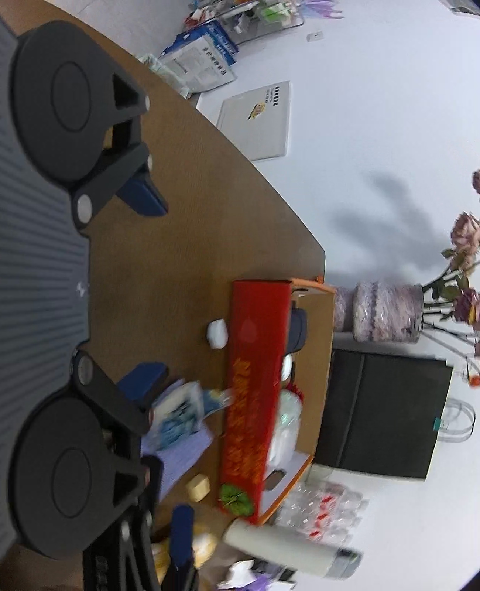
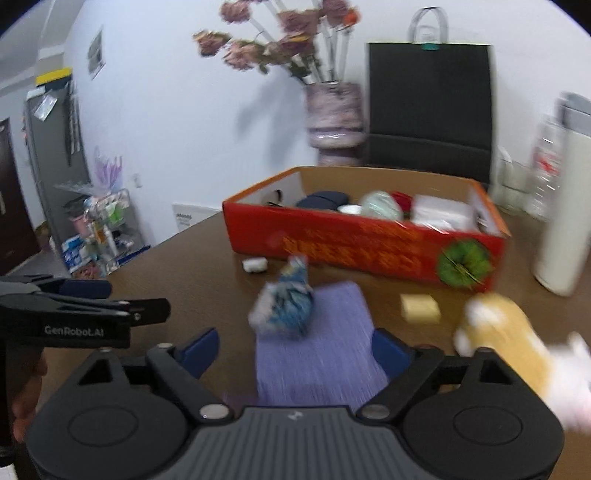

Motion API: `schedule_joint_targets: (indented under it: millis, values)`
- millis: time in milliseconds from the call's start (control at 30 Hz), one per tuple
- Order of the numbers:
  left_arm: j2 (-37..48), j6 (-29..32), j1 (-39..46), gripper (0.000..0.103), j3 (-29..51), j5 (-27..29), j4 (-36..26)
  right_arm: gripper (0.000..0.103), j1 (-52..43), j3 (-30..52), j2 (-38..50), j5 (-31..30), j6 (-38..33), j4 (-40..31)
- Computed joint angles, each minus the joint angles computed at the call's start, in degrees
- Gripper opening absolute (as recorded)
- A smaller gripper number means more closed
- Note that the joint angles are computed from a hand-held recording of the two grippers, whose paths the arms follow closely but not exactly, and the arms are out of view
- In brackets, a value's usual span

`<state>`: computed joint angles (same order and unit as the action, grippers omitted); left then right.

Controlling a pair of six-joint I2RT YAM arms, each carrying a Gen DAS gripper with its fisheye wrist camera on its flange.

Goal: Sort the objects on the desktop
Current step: 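Grasp the white round disc with the left tool while the right tool grasps the blue snack packet, then carry the disc with the left tool while the right tool carries the packet into the box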

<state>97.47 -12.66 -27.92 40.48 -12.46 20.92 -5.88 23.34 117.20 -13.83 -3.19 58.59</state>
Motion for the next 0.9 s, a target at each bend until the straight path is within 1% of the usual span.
schedule_joint_targets:
  millis: [33,100,133,167,200,233,333,400,467,500,533,633,700,767,900]
  values:
    - [1.45,0.01,1.35,0.07,1.95,2.18,-0.41,0.08,1.1,3.55,0.65,1.11,0.01,-3.75]
    - [5.36,-0.7,3.75,0.061,7.33,7.05,-2.91,0.069,2.45,8.98,3.85,2.93,0.28,-6.62]
    - [7.81,-1.63,4.6,0.057,10.89,9.04,-5.03,0.053,2.74,11.7,5.25,3.16,0.3,-9.44]
    - [9.76,-1.98,5.15,0.056,13.47,10.43,-6.14,0.025,2.95,13.55,6.38,3.59,0.63,-11.37]
    - [11.7,-2.14,5.47,0.05,15.96,11.61,-6.93,0.016,3.11,14.44,7.38,4.26,1.26,-11.73]
    - [13.67,-2.32,5.47,0.045,18.42,11.93,-7.45,0.016,2.97,14.11,7.89,4.18,1.91,-10.34]
    - [18.49,-1.0,4.76,0.043,23.95,12.6,-8.03,0.012,1.9,11.37,7.25,3.3,2.72,-5.5]
    - [20.67,-0.66,4.35,0.042,26.47,13.15,-8.54,0.012,0.93,10.17,6.29,3.44,3.03,-3.69]
    - [22.45,0.33,3.58,0.042,28.52,12.62,-9.15,0.012,-0.7,9.04,5.45,2.05,3.65,-2.12]
    - [23.49,0.33,3.15,0.039,29.85,11.79,-9.96,0.012,-1.27,8.95,5.37,1.59,3.83,-1.89]
    - [24.47,0.35,2.94,0.028,31.09,11.31,-11.01,0.012,-1.54,9.27,5.26,1.55,3.74,-2.4]
    - [24.5,0.64,2.64,0.028,29.94,10.24,-9.07,0.012,-2.23,9.77,5.88,1.03,4.15,-2.43]
    - [23.39,0.08,2.73,0.028,27.8,9.83,-7.09,0.012,-2.4,9.52,5.84,0.92,4.31,-2.38]
    - [21.13,-0.88,2.78,0.028,24.27,9.29,-4.4,0.012,-2.22,8.39,5.25,1.21,4.13,-1.15]
    - [13.47,-3.42,2.21,0.028,14.97,8.27,0.96,0.012,-2.97,4.71,2.82,1.15,4.36,1.81]
